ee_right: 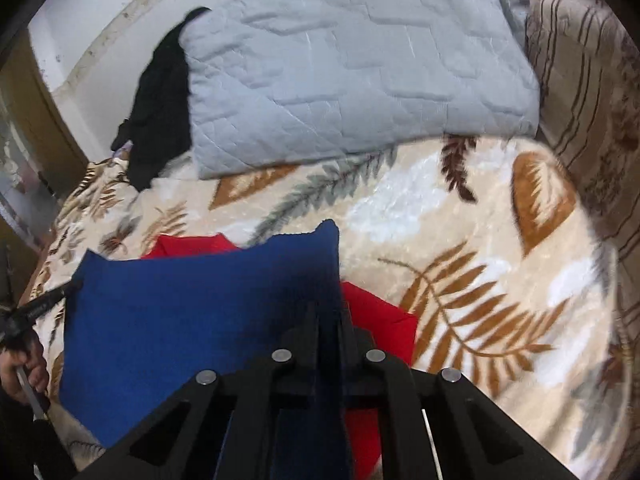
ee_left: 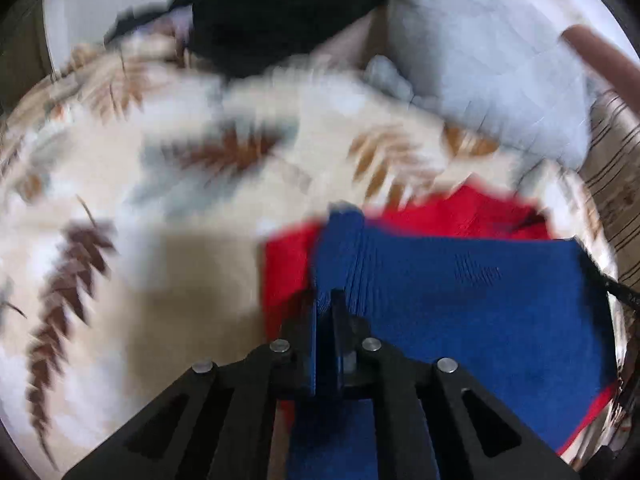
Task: Fold small clothes
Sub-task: 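Press the folded hem flat with both grippers and release it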
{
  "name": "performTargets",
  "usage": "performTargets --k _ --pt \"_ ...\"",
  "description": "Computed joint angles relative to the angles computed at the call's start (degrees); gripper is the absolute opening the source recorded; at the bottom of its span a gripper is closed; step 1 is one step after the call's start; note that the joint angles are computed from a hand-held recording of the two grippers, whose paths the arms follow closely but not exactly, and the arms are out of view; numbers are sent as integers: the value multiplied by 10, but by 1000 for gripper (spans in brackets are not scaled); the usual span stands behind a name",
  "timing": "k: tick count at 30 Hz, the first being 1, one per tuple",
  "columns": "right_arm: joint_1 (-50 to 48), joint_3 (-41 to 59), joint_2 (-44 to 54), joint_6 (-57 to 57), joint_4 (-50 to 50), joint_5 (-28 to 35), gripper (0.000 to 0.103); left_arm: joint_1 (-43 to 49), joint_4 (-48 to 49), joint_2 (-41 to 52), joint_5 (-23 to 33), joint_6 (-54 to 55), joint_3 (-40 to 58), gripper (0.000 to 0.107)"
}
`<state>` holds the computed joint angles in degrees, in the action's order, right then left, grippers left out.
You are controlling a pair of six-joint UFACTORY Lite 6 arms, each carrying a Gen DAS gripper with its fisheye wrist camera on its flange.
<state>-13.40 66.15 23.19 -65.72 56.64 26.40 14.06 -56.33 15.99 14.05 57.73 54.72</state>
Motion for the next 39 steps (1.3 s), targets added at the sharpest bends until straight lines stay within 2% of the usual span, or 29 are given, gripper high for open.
performTargets --k 2,3,4,5,7,9,12,13,15,16,18,19,20,21,23,25,27,28,30,32,34,36,38,39 --pt "-8 9 49 6 9 4 14 10 -26 -33 9 26 -21 11" --pt "-20 -8 38 -27 49 8 16 20 -4 -56 29 4 -29 20" --pt "-28 -40 4 -56 79 1 27 32 2 -84 49 1 -40 29" --pt "-35 -63 -23 -72 96 2 43 38 3 -111 55 2 -53 31" --pt "-59 -128 -111 -119 154 15 65 49 -14 -194 61 27 -101 37" --pt "-80 -166 -178 -106 147 67 65 61 -6 -282 94 28 -149 42" --pt "-122 -229 -259 -91 147 224 65 74 18 -409 141 12 -228 51" --pt "-131 -243 -263 -91 147 267 65 81 20 -458 164 15 -264 55" --pt "-147 -290 -256 -108 167 319 66 68 17 -507 158 9 -322 63" --pt "-149 -309 -237 -118 175 312 66 46 42 -506 130 -19 -346 64" --pt "-181 -327 -172 -136 185 263 66 -6 114 -442 52 -102 -363 64" --pt "-199 -339 -153 -151 203 262 59 -20 143 -426 20 -134 -377 62" --pt "-227 -351 -158 -157 203 284 58 -19 157 -434 13 -142 -390 62" --pt "-239 -362 -187 -148 187 290 58 -9 169 -466 29 -138 -398 63" --pt "-272 -401 -290 -145 151 323 67 6 176 -553 59 -153 -423 64" --pt "-297 -425 -328 -161 138 340 71 26 142 -572 77 -119 -432 69" --pt "-302 -426 -280 -188 143 283 72 9 199 -515 37 -177 -428 69" --pt "-317 -422 -236 -198 152 274 68 18 224 -490 31 -194 -426 69" --pt "-369 -417 -219 -205 138 322 65 58 201 -512 73 -176 -424 69" --pt "-373 -433 -298 -181 107 342 66 127 146 -581 135 -110 -436 69" --pt "-386 -444 -340 -192 92 373 69 152 133 -621 157 -86 -451 69" --pt "-384 -454 -334 -216 97 362 70 141 154 -602 134 -105 -453 69" --pt "-365 -443 -262 -200 119 310 70 122 208 -542 109 -156 -439 69" --pt "-379 -442 -245 -210 127 320 70 128 212 -537 108 -157 -440 69"
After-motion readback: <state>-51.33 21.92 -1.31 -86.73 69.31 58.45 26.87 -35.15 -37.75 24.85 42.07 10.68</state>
